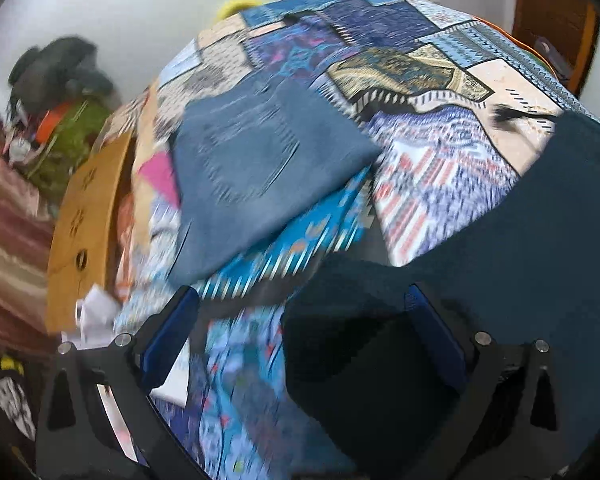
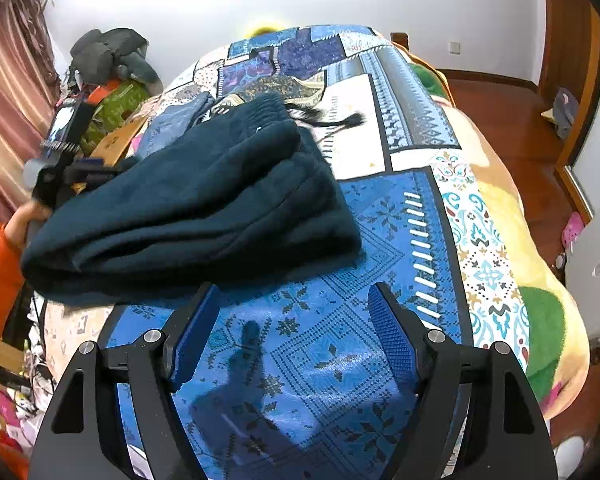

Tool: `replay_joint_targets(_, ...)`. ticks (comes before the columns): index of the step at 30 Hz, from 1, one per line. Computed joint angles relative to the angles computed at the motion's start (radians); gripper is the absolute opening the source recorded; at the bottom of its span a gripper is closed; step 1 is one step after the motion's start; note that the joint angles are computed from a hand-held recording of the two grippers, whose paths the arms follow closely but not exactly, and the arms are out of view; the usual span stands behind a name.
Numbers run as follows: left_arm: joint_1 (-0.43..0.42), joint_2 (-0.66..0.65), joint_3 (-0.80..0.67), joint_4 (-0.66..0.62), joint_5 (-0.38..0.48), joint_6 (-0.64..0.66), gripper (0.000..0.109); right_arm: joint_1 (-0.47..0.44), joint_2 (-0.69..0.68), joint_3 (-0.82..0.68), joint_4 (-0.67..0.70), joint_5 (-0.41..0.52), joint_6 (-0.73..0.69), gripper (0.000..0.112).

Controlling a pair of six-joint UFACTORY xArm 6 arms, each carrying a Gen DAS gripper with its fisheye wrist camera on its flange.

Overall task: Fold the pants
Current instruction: 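Grasp the folded pants with the right gripper while the left gripper grasps them too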

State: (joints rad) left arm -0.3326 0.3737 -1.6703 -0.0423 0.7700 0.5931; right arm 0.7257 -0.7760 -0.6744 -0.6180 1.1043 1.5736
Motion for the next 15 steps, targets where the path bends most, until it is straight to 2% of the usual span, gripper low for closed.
replay_joint_targets(5, 0.070, -0.156, 0.171, -0.105, -0.002, 0.083, 0.103, 0.025, 0.015, -0.033, -0.045, 0.017, 0.005, 0.073)
replay_joint_targets(11, 0.117, -0.296, 0.284, -0.252, 0.128, 0.193, 0.103, 0.043, 0.048, -0.079, -0.111, 0.009, 0.007, 0.073)
replay_joint_targets(15, 0.112, -0.364, 0.354, -0.333, 0.172, 0.218, 0.103, 0.028, 0.069, -0.090, -0.119, -0.027, -0.009, 0.073)
